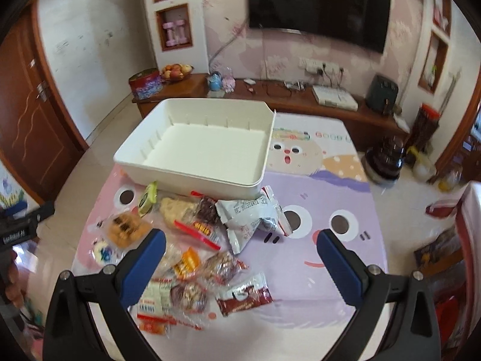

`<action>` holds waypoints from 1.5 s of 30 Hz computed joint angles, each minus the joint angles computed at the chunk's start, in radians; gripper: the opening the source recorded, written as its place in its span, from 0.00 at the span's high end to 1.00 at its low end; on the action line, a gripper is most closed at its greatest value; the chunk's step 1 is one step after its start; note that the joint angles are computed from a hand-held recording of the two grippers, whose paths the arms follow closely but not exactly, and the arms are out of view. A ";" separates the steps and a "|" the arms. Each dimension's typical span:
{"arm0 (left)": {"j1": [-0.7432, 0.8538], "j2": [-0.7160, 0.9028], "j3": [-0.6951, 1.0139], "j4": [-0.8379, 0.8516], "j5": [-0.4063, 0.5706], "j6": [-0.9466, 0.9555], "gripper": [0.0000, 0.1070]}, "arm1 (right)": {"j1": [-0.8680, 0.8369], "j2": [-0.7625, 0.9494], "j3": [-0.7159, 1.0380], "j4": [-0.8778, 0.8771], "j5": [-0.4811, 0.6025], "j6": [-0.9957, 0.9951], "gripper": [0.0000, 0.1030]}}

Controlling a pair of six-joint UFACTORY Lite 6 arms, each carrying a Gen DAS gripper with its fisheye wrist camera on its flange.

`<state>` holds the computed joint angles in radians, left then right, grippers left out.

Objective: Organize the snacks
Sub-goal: 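Grasp the white-red snack bag with right tool while left tool grasps the bread pack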

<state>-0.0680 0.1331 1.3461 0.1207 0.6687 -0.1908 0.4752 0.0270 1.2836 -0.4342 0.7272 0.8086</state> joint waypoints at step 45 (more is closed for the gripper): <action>-0.157 0.574 0.318 -0.308 -0.141 0.099 0.56 | -0.307 0.609 0.193 0.640 -0.230 -0.427 0.45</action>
